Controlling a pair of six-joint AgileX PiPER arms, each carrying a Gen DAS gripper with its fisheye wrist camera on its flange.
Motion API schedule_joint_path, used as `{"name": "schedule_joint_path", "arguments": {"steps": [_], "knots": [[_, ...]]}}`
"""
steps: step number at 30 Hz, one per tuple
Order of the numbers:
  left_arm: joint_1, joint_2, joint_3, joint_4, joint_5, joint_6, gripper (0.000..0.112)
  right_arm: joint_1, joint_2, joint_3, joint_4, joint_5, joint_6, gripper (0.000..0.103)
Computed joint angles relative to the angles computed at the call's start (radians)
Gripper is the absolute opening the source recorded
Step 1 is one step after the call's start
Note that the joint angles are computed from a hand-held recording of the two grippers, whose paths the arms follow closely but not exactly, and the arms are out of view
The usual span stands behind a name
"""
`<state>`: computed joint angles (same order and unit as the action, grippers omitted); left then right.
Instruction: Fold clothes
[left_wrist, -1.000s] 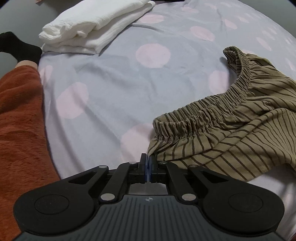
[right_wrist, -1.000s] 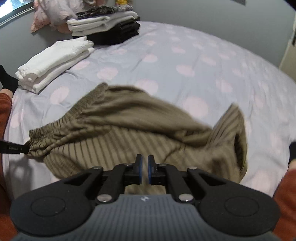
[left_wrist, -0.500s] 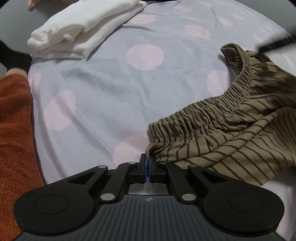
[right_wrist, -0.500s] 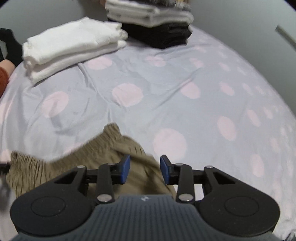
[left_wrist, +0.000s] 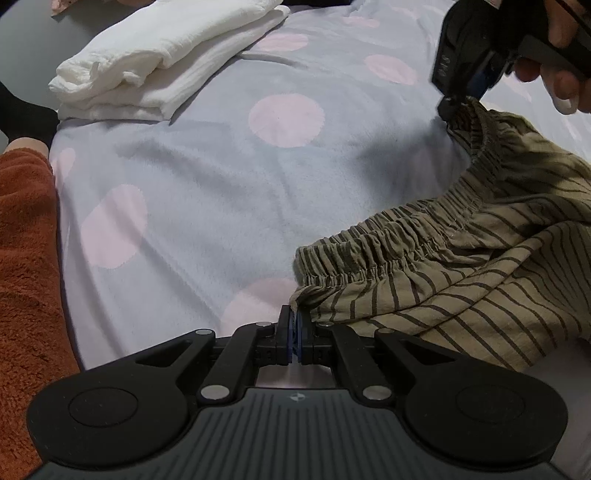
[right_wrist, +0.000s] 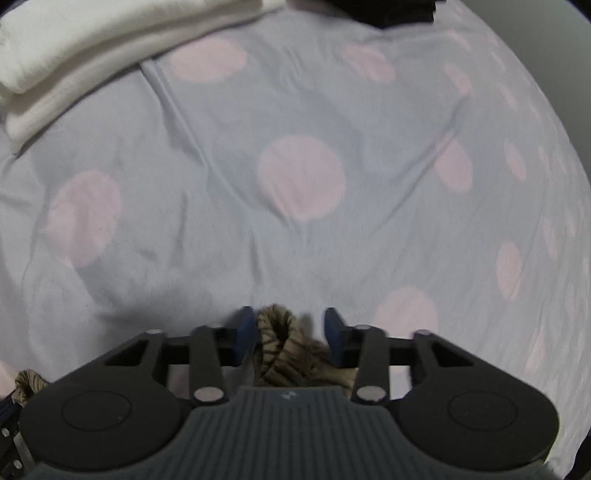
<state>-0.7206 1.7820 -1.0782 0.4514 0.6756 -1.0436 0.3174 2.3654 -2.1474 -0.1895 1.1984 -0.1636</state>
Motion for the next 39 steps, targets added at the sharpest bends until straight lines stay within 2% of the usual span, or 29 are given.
{"name": "schedule_joint_path", "arguments": {"steps": [3,7,12,15,20,22,25,32,39], "knots": [[-0.017,-0.023,0.024,0.061,-0.022,-0.067,0.002,-0.017,-0.100,0.136,-0.012,-0.085,0.044,0.013],[-0.063,-0.050,0.016,0.212,-0.009,-0.202,0.001,-0.063,-0.266,0.294,-0.067,-0.183,0.143,0.011],[-0.100,-0.104,-0.104,0.349,0.074,-0.251,0.000,-0.148,-0.500,0.422,-0.051,-0.252,0.225,0.011],[-0.106,-0.110,-0.266,0.392,0.136,-0.182,0.000,-0.192,-0.646,0.474,-0.060,-0.293,0.239,0.010],[-0.155,-0.063,-0.659,0.482,0.269,-0.017,0.000,-0.287,-0.774,0.338,-0.031,-0.273,0.309,0.010],[-0.197,-0.034,-0.812,0.513,0.318,0.035,0.000,-0.323,-0.832,0.305,-0.016,-0.292,0.330,0.010],[-0.262,-0.008,-0.957,0.583,0.359,0.091,0.000,-0.391,-0.948,0.321,0.035,-0.337,0.329,0.010],[-0.382,-0.089,-0.902,0.774,0.375,0.038,0.000,-0.542,-1.225,0.511,0.219,-0.480,0.251,0.010],[-0.461,-0.190,-0.868,0.803,0.399,0.105,0.001,-0.738,-1.402,0.573,0.551,-0.371,0.101,0.010]]}}
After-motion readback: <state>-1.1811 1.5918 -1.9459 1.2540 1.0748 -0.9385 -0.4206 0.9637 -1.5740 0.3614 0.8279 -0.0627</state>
